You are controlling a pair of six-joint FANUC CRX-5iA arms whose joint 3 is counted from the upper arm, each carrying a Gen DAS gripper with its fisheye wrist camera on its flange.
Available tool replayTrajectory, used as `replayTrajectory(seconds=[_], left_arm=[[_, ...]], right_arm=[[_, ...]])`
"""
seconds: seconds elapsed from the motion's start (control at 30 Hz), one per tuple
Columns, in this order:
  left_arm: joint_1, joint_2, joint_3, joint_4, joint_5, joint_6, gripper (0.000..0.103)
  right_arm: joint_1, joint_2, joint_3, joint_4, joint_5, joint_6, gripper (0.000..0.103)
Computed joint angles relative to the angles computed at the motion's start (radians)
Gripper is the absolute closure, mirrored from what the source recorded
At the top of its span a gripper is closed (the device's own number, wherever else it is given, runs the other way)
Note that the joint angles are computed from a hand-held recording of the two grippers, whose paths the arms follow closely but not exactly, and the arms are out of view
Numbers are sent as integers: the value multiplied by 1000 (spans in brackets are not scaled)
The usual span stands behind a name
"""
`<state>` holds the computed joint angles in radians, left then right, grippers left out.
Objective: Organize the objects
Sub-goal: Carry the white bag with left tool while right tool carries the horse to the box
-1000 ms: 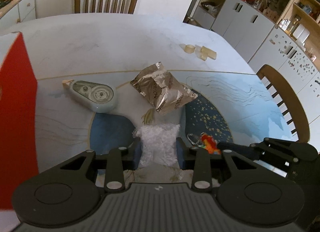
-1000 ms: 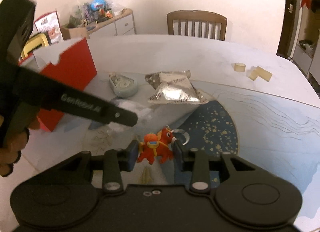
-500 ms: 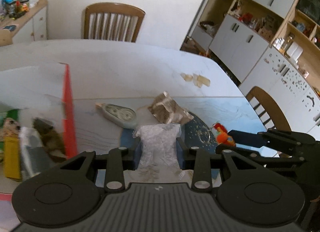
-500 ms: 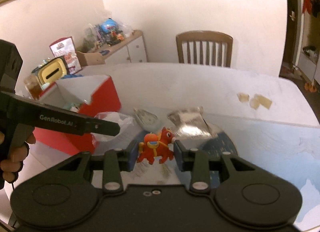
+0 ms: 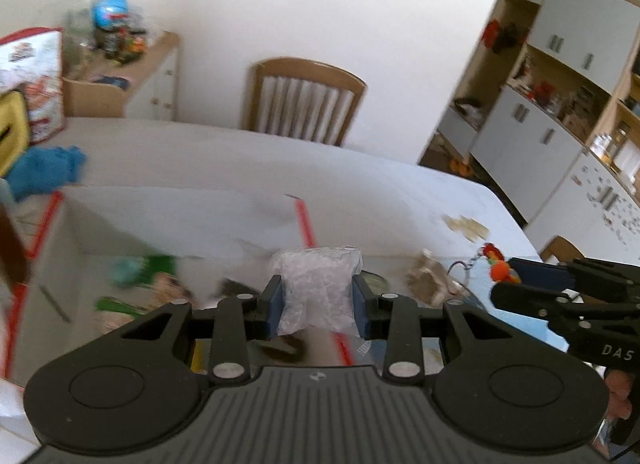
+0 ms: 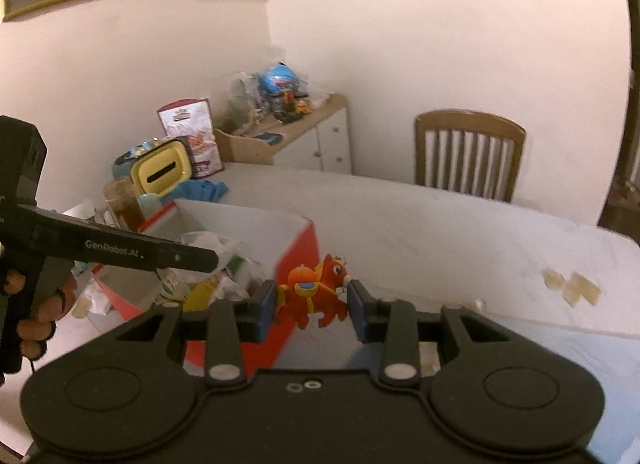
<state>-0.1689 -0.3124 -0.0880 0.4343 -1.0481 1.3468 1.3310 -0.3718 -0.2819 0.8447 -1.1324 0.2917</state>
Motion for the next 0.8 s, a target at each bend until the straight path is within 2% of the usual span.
replayTrajectory(seconds=[0.37,0.57,0.8], left_arm=[[147,18,32,-38,-34,-64,69],[185,36,13,-59,-31,-82,69],[183,79,9,-88,-21,-91,69]], right_arm=[[-78,186,170,-50,111,151,66],[-112,277,246,-113,144,209,66],[-147,382,318,-158,148,273,66]])
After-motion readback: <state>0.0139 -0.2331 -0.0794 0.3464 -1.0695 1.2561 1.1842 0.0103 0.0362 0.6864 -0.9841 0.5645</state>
